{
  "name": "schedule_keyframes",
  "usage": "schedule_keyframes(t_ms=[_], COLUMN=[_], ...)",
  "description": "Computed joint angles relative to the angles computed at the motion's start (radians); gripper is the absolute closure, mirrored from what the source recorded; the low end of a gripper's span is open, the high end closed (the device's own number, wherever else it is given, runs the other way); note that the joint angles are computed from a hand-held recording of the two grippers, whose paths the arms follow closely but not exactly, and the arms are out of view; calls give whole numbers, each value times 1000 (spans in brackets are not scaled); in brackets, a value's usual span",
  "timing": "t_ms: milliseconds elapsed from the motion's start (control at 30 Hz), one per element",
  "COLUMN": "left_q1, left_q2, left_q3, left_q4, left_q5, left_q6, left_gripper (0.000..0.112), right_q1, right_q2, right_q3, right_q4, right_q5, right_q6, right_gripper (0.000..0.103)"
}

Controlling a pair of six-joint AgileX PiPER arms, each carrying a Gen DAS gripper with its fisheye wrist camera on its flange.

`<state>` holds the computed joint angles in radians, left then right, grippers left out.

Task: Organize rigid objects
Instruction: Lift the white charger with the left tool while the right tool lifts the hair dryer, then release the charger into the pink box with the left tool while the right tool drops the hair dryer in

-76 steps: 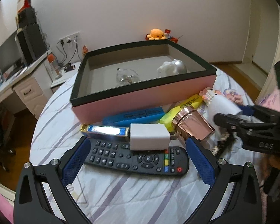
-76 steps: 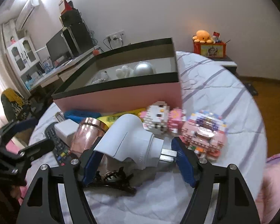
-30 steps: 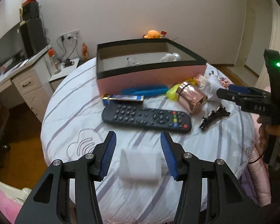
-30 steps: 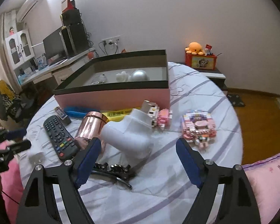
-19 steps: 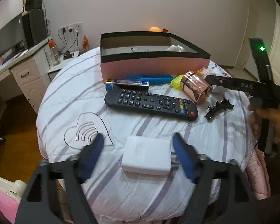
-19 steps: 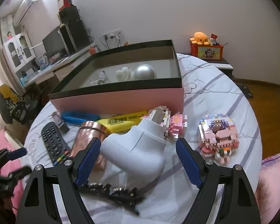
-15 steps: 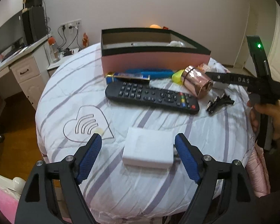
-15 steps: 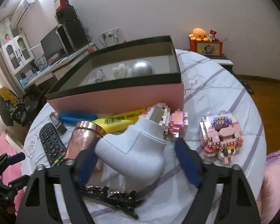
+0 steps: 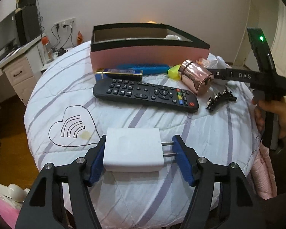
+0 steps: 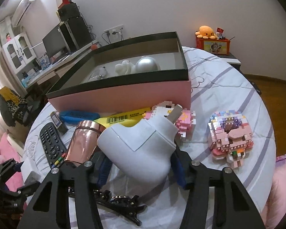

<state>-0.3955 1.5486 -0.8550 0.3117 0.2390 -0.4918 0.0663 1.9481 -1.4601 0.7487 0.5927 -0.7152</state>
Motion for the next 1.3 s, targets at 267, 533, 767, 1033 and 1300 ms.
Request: schedule_keyframes(t_ms=[267,533,767,1033,1300], left_q1=[10,24,35,65,117], left_q2=[-22,-18,52,208,394], left_q3=[-42,-160,-328,-598,-879], left_q4=[-56,-31,-75,-167,-215], left_q5=[35,88,124,217,339], left_q6=[72,83,163,295,354], left_gripper=[45,45,45,45,45], right_q1=[-16,-29,-24,7,55], right_q2=[-35,-82,-95,-30,127], right_q3=[20,16,-26,-205,-484], right_q4=[50,93,96,55,-61], right_q5=[3,16,43,116,204], right_q6=[-55,-98,-108,-77,43], right_gripper=[48,48,48,48,48])
